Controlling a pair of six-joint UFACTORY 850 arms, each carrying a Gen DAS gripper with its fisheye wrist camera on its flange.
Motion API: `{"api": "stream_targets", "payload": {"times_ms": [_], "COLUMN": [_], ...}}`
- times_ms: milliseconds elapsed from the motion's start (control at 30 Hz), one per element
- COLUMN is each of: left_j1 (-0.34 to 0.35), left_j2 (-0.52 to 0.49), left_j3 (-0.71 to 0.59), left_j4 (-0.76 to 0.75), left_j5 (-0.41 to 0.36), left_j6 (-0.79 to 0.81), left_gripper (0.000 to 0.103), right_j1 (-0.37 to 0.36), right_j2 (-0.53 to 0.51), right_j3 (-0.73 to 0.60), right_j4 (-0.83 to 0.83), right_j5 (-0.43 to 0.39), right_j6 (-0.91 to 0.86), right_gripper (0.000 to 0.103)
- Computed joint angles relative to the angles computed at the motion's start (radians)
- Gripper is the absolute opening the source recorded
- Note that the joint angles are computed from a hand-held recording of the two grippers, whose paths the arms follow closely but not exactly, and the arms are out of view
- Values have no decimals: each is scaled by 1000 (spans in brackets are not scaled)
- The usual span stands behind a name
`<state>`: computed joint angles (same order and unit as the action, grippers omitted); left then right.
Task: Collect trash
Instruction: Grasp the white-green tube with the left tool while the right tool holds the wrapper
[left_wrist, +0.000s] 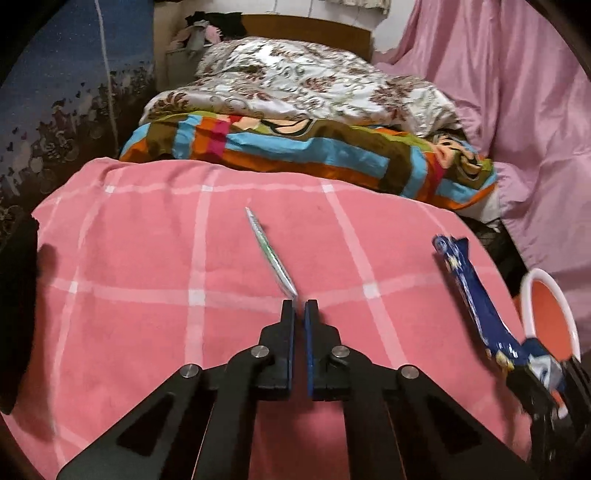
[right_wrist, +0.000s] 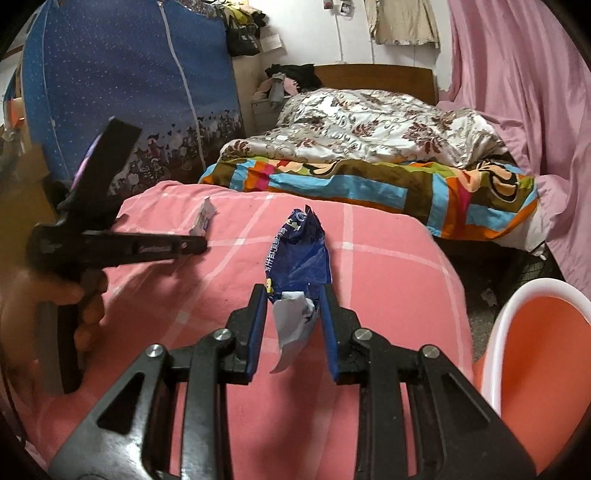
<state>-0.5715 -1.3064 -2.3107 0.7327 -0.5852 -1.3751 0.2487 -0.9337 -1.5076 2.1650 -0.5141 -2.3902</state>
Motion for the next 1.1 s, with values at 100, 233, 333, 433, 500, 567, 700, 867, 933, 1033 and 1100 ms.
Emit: {"api": "stream_targets", "payload": {"times_ms": [100,233,333,433,500,567,700,867,933,1033,1100], "left_j1": [-8,-34,-57,-52,-44,-30,-12,8,12,16,20], "left_j2": [62,113,99,63,64,61,31,-16,-31,-27,-41], "left_j3": [113,197,160,96,104,99,41,-48,-75,-71,-98], "left_j4": [95,299,326,210,203,144,58,-15,-29,12,-13], "left_j5": [89,115,42,13,26,45,29,23,24,37,33], "left_j6": [-111,-287,-272,-192,-221,-202,-149,-98,-96,-141,-108], "left_gripper": [0,0,0,0,0,0,0,8,27,41,41], "right_j1": [2,1,-6,-13,-15,-15,-17,-16,-17,-14,-9], "right_j2": [14,38,42,41,40,39,23,-16,-35,-52,-53], "right_j3": [28,75,83,82,82,80,56,-21,-60,-89,-89], "right_j4": [51,147,143,124,135,134,116,40,-15,-59,-61], "right_j5": [-24,-61,-77,-83,-77,-70,-52,-30,-19,-5,3], "right_j6": [-56,-162,-156,-126,-135,-128,-91,11,81,124,114], "right_gripper": [21,21,21,21,21,21,21,22,22,22,22]}}
